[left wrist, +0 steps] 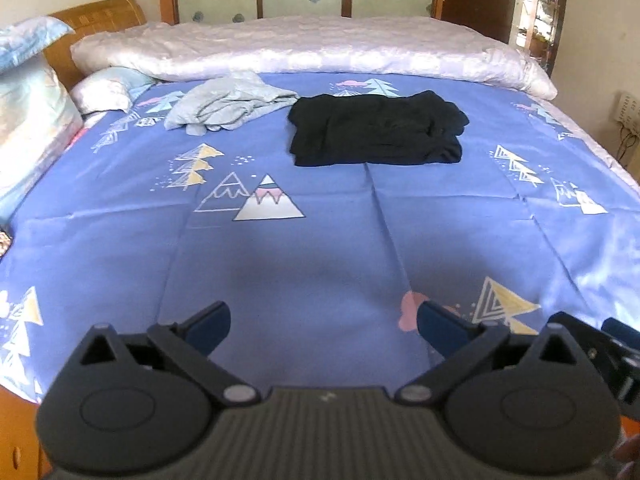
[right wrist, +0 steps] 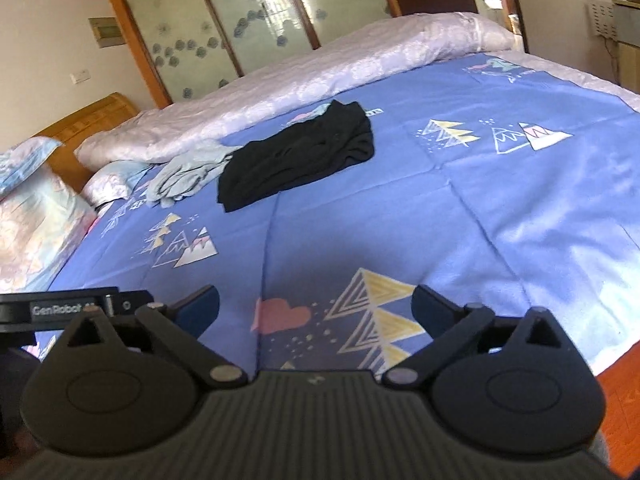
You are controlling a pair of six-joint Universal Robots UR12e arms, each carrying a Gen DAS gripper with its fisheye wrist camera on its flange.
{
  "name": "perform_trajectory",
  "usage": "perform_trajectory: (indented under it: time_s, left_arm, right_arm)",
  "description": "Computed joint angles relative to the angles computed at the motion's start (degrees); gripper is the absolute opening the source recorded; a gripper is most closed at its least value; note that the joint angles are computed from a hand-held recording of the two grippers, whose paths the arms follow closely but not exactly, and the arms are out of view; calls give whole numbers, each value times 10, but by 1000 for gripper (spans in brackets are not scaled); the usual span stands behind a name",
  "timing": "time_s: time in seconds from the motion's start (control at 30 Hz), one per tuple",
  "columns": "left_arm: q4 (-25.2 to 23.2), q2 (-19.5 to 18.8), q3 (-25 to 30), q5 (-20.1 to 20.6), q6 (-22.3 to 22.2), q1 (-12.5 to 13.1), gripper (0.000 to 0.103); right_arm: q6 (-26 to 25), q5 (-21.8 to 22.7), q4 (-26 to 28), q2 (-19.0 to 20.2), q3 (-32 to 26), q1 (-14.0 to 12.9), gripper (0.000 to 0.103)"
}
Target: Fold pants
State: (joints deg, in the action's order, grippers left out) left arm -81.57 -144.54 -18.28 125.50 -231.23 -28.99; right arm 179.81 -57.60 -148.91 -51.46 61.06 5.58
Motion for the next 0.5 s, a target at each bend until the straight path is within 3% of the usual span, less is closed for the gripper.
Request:
perform_trajectory:
  time_s: [0.2, 0.5]
  left_arm:
    - [-25, -4, 9, 7, -16, -3, 103]
    - [-19, 1, -2, -5, -34, -3, 103]
  right_arm:
    - [5, 4, -15, -2, 9, 0, 103]
    - [32, -2, -28, 2, 8, -2, 103]
